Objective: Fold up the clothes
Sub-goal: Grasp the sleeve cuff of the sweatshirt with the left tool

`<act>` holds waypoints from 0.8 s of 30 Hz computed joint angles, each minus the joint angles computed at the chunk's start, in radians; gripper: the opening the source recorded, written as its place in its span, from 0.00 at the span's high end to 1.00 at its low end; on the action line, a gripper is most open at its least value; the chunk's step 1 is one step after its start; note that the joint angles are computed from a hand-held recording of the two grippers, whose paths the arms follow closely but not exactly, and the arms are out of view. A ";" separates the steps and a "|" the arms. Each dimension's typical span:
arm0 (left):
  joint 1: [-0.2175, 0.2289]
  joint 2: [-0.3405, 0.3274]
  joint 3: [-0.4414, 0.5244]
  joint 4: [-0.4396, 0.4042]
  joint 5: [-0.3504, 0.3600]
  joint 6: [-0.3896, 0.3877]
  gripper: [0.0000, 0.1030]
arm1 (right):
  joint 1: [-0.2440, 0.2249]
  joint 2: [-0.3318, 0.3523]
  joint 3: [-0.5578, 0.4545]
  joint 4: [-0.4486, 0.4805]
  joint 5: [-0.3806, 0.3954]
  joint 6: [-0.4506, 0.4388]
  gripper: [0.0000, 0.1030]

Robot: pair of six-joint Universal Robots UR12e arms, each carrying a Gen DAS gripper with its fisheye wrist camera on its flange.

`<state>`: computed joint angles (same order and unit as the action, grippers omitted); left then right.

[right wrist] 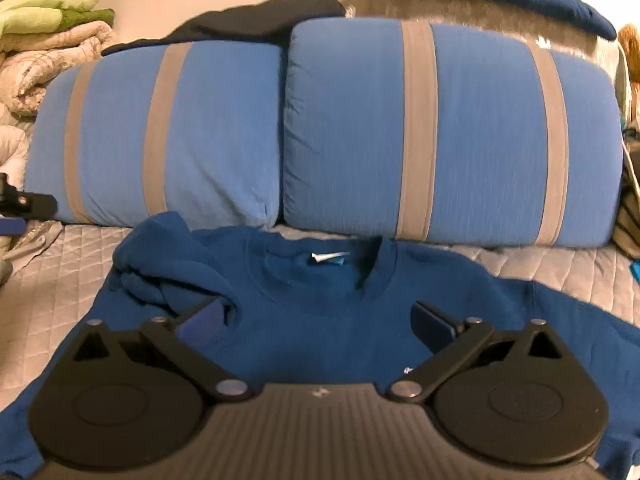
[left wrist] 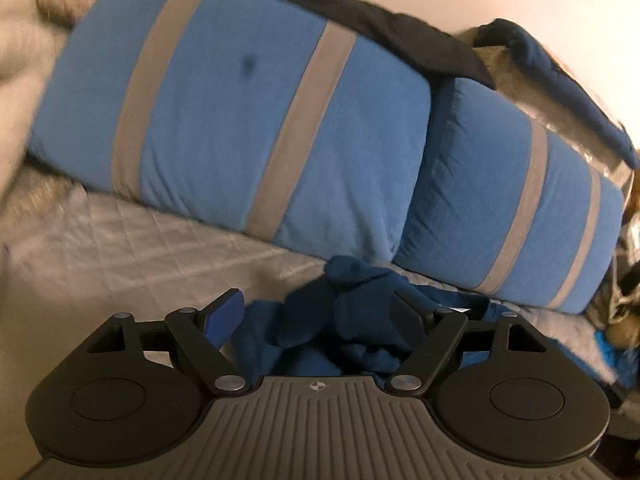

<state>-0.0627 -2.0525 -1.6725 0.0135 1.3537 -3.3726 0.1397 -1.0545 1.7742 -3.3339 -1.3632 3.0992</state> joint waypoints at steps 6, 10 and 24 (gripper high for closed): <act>0.042 -0.047 0.042 -0.081 -0.193 -0.240 0.23 | -0.003 -0.002 -0.002 0.028 0.007 0.010 0.00; 0.056 -0.084 0.064 -0.103 -0.273 -0.419 0.24 | -0.004 -0.003 -0.001 0.042 0.022 0.002 0.00; 0.057 -0.152 0.097 0.052 -0.282 -0.850 0.87 | -0.004 0.000 0.000 0.051 0.046 -0.009 0.00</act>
<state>-0.0061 -2.2047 -1.5753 0.0652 1.0716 -4.2223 0.1361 -1.0548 1.7746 -3.2832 -1.3171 3.0902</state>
